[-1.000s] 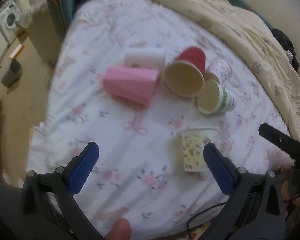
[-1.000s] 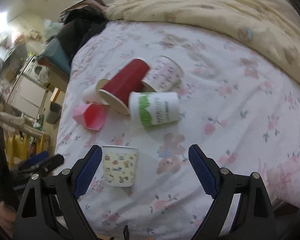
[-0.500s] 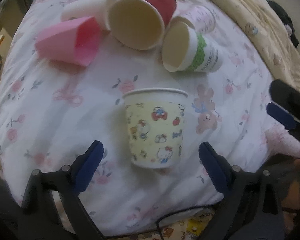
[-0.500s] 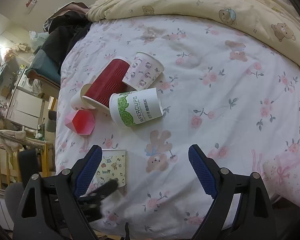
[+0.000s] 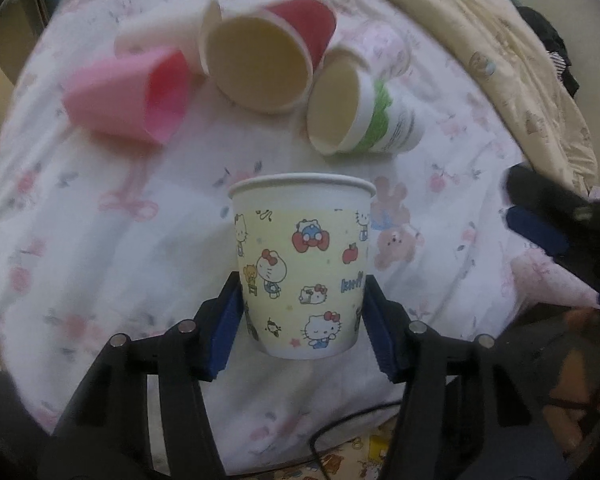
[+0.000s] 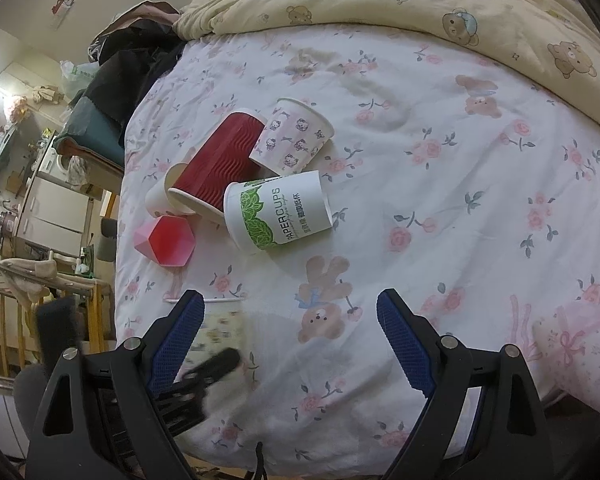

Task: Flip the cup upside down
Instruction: 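Grasp the Hello Kitty cup with the left gripper while the right gripper releases it, then rotate the left gripper to turn the cup rim-down above the bed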

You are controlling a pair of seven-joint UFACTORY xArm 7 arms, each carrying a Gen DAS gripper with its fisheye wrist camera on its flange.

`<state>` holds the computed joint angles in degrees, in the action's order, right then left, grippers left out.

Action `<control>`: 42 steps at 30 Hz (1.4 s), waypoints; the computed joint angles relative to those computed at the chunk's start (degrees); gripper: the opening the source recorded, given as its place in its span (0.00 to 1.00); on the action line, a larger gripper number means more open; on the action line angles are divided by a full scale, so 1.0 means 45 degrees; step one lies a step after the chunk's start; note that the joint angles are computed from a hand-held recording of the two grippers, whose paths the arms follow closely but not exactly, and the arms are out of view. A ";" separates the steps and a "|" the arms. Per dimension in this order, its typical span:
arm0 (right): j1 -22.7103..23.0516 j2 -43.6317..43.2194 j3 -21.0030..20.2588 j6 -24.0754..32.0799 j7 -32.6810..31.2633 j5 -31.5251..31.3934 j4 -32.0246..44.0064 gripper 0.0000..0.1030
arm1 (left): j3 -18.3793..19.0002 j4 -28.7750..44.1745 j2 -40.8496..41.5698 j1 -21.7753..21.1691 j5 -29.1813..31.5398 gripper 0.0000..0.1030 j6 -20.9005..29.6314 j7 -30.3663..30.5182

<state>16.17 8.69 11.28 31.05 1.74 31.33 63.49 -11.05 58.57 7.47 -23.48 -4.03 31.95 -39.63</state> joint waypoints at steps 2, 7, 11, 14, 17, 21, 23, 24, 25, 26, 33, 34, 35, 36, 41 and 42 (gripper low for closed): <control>-0.0007 0.0083 0.0073 0.0138 -0.0143 0.0213 0.0067 0.88 | 0.0039 -0.0207 -0.0471 0.0078 -0.0045 0.52 0.0102 0.0103; 0.0098 0.0186 0.0176 0.0188 -0.0344 0.0371 0.0199 0.88 | 0.0168 -0.1039 -0.1812 0.0384 -0.0164 0.52 0.0399 0.0420; 0.0138 0.0317 0.0253 0.0227 -0.0477 0.0534 0.0323 0.88 | 0.0261 -0.1803 -0.2585 0.0597 -0.0517 0.52 0.0294 0.0896; 0.0147 0.0460 0.0314 0.0348 -0.0587 0.0779 0.0466 0.88 | 0.0252 -0.2101 -0.2520 0.0625 -0.1009 0.52 -0.0065 0.1017; 0.0329 0.0674 0.0311 0.0548 -0.0406 0.0249 0.0721 0.88 | 0.0326 -0.1982 -0.2197 0.0527 -0.2749 0.52 -0.0164 0.2146; 0.0306 0.0881 0.0518 0.0679 -0.0980 0.0531 0.0926 0.88 | 0.0138 -0.1701 -0.2129 0.0495 -0.2080 0.52 -0.0130 0.2155; 0.0278 0.0937 0.0597 0.0721 -0.1291 0.0751 0.1011 0.88 | 0.0113 -0.1623 -0.2053 0.0426 -0.2533 0.52 -0.0156 0.2534; 0.0236 0.0980 0.0663 0.0751 -0.1524 0.1001 0.1065 0.88 | 0.0103 -0.1589 -0.2022 0.0409 -0.2649 0.52 -0.0159 0.2623; 0.0194 0.1026 0.0724 0.0839 -0.1786 0.1236 0.1125 0.88 | 0.0099 -0.1560 -0.2012 0.0397 -0.2755 0.52 -0.0155 0.2757; 0.0202 0.1074 0.0756 0.0898 -0.1953 0.1357 0.1187 0.88 | 0.0084 -0.1533 -0.2010 0.0382 -0.2760 0.52 -0.0154 0.2827; 0.0317 0.1229 0.0940 0.1116 -0.2938 0.1962 0.1463 0.88 | 0.0007 -0.1362 -0.1825 0.0252 -0.3377 0.52 0.0041 0.3544; 0.0315 0.1275 0.0946 0.1190 -0.3034 0.2084 0.1516 0.88 | -0.0001 -0.1336 -0.1806 0.0243 -0.3473 0.52 0.0059 0.3645; 0.0291 0.1313 0.0973 0.1279 -0.3173 0.2278 0.1558 0.88 | -0.0012 -0.1313 -0.1795 0.0234 -0.3404 0.52 0.0073 0.3640; 0.0299 0.1309 0.0974 0.1305 -0.3249 0.2386 0.1560 0.88 | -0.0024 -0.1298 -0.1797 0.0223 -0.3371 0.52 0.0088 0.3664; 0.0500 0.1431 0.0747 0.1404 -0.2796 0.1912 0.1641 0.88 | -0.0089 -0.1305 -0.1916 0.0134 -0.3149 0.52 -0.0066 0.3800; 0.0480 0.1476 0.0711 0.1447 -0.2610 0.1877 0.1647 0.88 | -0.0084 -0.1328 -0.1931 0.0129 -0.3078 0.52 -0.0098 0.3766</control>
<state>18.33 15.33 14.48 37.56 -10.00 39.78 70.91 -11.43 52.59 -1.22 -22.90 -17.88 31.51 -22.68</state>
